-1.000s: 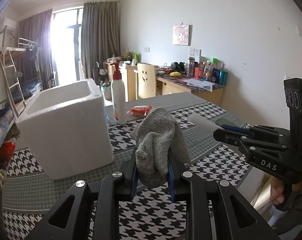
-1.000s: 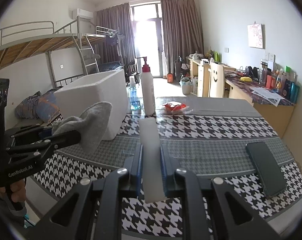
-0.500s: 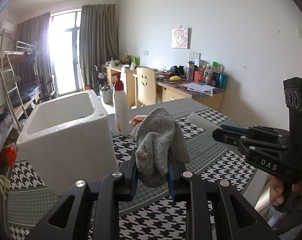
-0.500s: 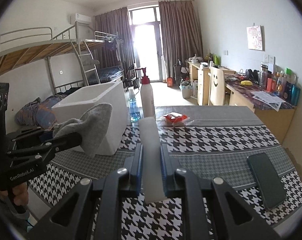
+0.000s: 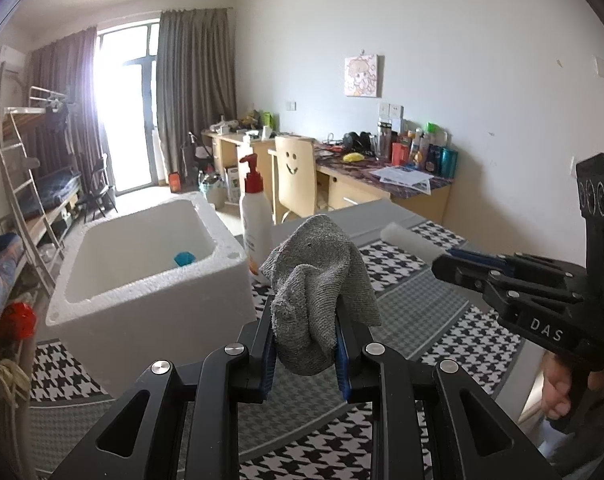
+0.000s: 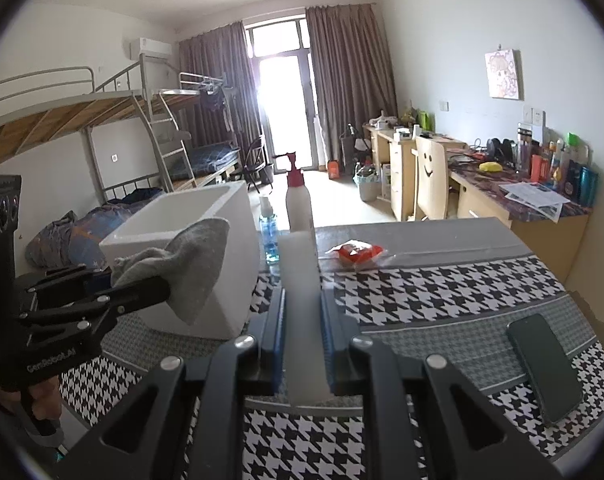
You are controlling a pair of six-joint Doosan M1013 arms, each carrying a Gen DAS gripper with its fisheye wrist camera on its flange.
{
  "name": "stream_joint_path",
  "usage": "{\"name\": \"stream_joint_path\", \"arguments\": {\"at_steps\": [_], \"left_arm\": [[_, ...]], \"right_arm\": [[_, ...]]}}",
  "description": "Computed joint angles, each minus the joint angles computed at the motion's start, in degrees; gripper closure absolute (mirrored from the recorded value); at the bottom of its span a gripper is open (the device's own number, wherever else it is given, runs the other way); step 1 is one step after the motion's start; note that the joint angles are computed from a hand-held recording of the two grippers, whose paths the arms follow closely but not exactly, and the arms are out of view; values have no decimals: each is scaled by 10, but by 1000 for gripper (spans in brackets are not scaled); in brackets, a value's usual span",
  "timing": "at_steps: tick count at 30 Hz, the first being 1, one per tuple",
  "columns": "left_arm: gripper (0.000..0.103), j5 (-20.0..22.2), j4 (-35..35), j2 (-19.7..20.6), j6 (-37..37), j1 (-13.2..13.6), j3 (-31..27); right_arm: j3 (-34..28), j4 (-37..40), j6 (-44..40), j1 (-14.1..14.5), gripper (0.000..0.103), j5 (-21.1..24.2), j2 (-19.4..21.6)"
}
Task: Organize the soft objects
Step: 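Carry the grey cloth and white foam strip over the white foam box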
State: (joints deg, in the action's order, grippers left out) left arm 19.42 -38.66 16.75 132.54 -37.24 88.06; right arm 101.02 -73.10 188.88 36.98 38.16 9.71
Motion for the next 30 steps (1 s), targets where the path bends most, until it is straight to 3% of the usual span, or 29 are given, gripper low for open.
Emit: {"name": "stream_joint_path", "arguments": {"at_steps": [4,10,19,30], "left_arm": [[78,-7,-4,3,-5,-2,-6],[78,-30,75,8,-82,-10,-18],[78,-45,137,12,-141,-13,-28],[78,-57,163,16,-174,-3,-40]], "right_arm": [[-2,7,-6,0,83,4,-2],[0,-8,-3,-5,83,-1,-9],[-10,-22,0,-16,83,-24,-4],[-34,-11,-24,-21,83,-32,8]]}}
